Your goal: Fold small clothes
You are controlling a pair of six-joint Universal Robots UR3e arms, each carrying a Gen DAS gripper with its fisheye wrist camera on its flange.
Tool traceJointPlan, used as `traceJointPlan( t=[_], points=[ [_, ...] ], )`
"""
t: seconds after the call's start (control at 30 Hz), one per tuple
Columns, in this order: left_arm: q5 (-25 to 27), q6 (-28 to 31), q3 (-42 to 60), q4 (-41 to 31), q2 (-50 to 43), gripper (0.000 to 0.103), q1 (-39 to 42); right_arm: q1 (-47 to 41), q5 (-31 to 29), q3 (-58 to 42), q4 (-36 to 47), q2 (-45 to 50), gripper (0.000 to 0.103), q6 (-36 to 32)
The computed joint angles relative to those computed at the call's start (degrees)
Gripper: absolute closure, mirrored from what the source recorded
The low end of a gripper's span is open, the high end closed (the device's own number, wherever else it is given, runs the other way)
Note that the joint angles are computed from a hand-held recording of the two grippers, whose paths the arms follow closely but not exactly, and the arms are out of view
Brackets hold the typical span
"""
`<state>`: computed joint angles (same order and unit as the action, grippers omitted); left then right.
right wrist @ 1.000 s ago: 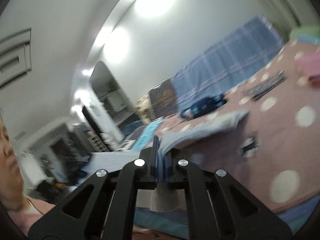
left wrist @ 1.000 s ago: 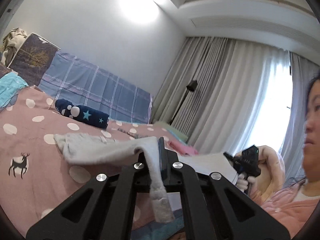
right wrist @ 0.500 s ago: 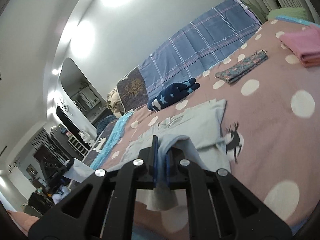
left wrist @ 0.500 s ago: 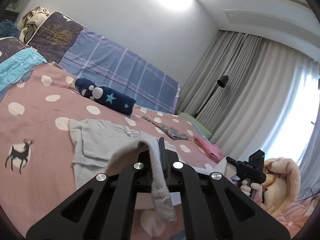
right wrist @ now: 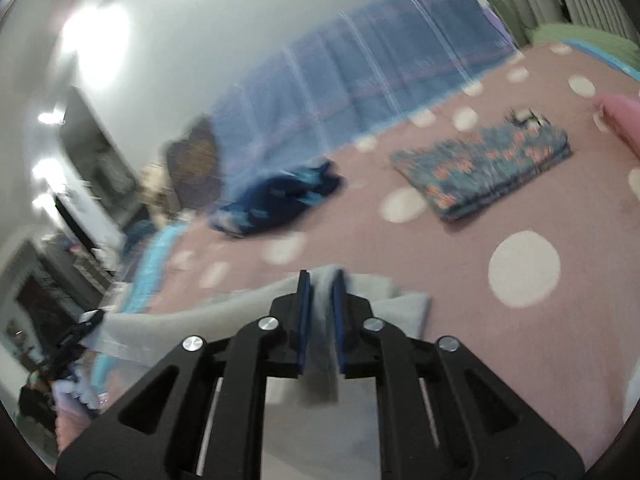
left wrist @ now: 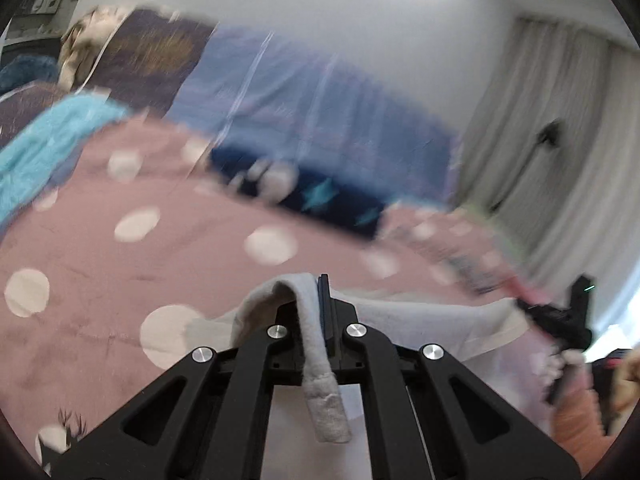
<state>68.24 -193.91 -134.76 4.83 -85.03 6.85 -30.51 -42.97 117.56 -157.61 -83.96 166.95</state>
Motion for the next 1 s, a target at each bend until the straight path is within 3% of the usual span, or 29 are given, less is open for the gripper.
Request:
traceJointPlan(
  t=[0.07,0.1,0.17,0.27,0.33,0.4,0.47,0.5,0.6,0.67,0.73,0.8,0.9,1.0],
  points=[
    [1.97,0.26,4.82,-2.24,-9.66,0.102,-1.25,3.68,-5.58,-6.01,-0.31,9.93,0.088,3.45],
    [4.5,0.19,7.72,-5.09,-14.18,0.102,-2.5,3.87,-5.83,-6.76,0.26,11.85,0.088,3.75],
    [2.37,-0.06,7.0,-2.98,-16.8,0.101,-1.29,2.82,-3.98,-5.43,-1.23,13.95,0.088,2.69],
    [-3.0,1.31,1.99,-1.47,-10.89,0.087,2.87,1.21,-2.59,-3.94,-0.28,11.99,0.088,0.07],
    [-1.12,2.91,0.42,-3.78,-6.74,0.077,2.62,0.39,-2.81,-1.65,-0.3,8.64,0.088,-2.59],
    [-0.21,4.56,-1.13,-5.57,-3.17,0.075,2.19,0.69,-4.13,-0.22,-0.21,5.5,0.088,-5.76],
    [1.39,4.42,-2.06,-6.01,-1.18,0.065,0.81,2.58,-8.49,1.43,-2.74,2.81,0.077,-10.03],
    [3.33,4.72,-3.65,-6.49,1.63,0.063,-0.05,3.49,-10.69,2.91,-4.22,1.04,0.065,-12.64],
    [11.42,7.34,-3.01,-8.85,3.52,0.059,-5.5,7.39,-17.85,7.73,-8.13,-3.66,0.052,-23.34],
    [19.21,10.18,-1.22,-11.29,2.95,0.049,-11.19,10.53,-22.93,10.74,-11.93,-4.66,0.043,-29.74],
    [32.3,13.8,2.36,-12.63,-2.02,0.04,-20.22,15.02,-29.96,11.45,-17.86,-1.64,0.037,-32.67],
    [43.71,18.4,7.22,-13.39,-9.92,0.038,-27.24,17.61,-33.29,10.18,-21.26,1.85,0.036,-33.2],
    [47.48,23.87,11.81,-8.57,-16.7,0.037,-27.82,19.74,-33.98,3.22,-21.6,7.52,0.036,-29.42],
    [48.55,25.89,21.74,-7.51,-23.92,0.037,-23.2,20.83,-33.55,-9.01,-17.61,14.55,0.036,-22.57]
  ],
)
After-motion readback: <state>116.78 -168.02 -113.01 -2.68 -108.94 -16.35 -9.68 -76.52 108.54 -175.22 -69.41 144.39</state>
